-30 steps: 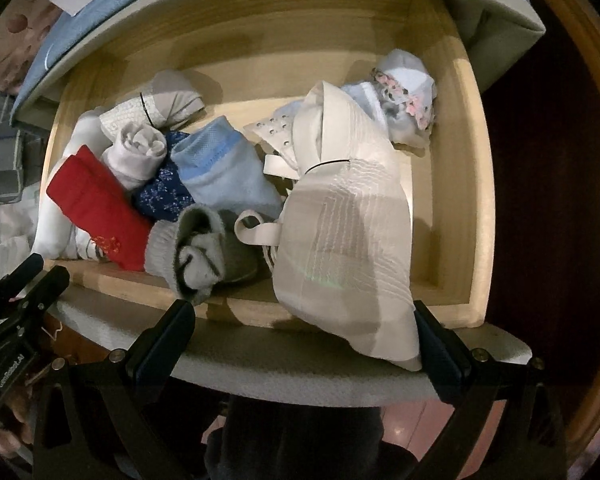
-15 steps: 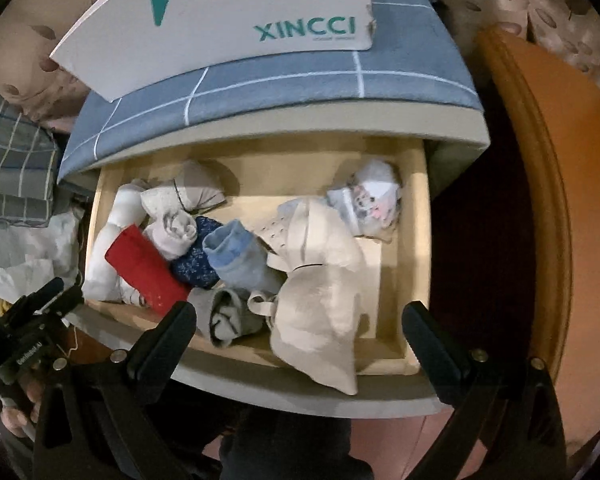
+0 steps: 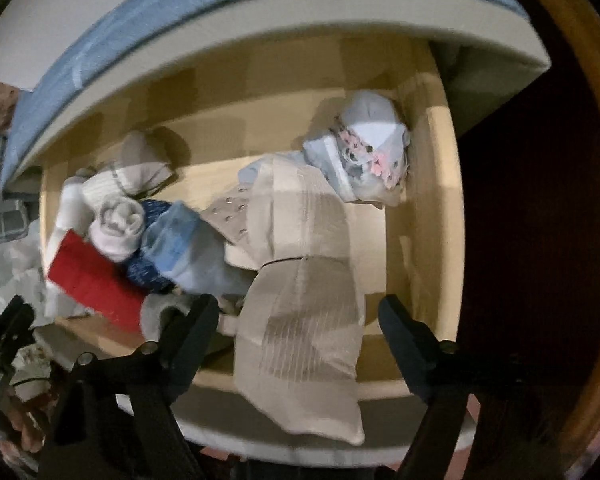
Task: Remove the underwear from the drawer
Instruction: 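Grasp the white rolled underwear with the left tool while the right tool grasps the beige bra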
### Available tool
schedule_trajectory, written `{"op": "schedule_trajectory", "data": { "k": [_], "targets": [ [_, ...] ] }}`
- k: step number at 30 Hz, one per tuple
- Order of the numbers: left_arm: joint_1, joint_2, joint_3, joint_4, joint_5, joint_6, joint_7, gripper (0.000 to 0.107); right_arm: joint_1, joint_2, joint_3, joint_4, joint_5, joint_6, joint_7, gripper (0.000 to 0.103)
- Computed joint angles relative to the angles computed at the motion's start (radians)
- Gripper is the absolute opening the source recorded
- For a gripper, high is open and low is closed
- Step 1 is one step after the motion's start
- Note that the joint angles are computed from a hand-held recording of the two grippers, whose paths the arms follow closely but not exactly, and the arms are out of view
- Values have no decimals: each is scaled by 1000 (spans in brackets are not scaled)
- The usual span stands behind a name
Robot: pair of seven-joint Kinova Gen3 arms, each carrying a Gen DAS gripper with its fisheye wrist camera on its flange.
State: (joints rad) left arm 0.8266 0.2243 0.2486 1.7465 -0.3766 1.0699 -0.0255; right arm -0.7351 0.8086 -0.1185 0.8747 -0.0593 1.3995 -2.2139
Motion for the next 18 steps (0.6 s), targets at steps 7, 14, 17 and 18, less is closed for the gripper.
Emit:
{"op": "schedule_trajectory", "data": {
  "k": [7,14,17,18],
  "targets": [
    [-43,2,-7,20,40,-38,-68,65,-21,32,5,31,12,-34,-27,70],
    [-98,24,-16,18,122,-74,-178,65,-22,18,-2,112,7,-106,-43,64],
    [-120,33,-25,18,157,-91,-220,65,-12,-6,-11,165,-2,-145,-45,64],
    [-129,36,-28,19,170,-100,-235,65,-8,-8,-14,171,-4,-152,-42,64]
  ]
}}
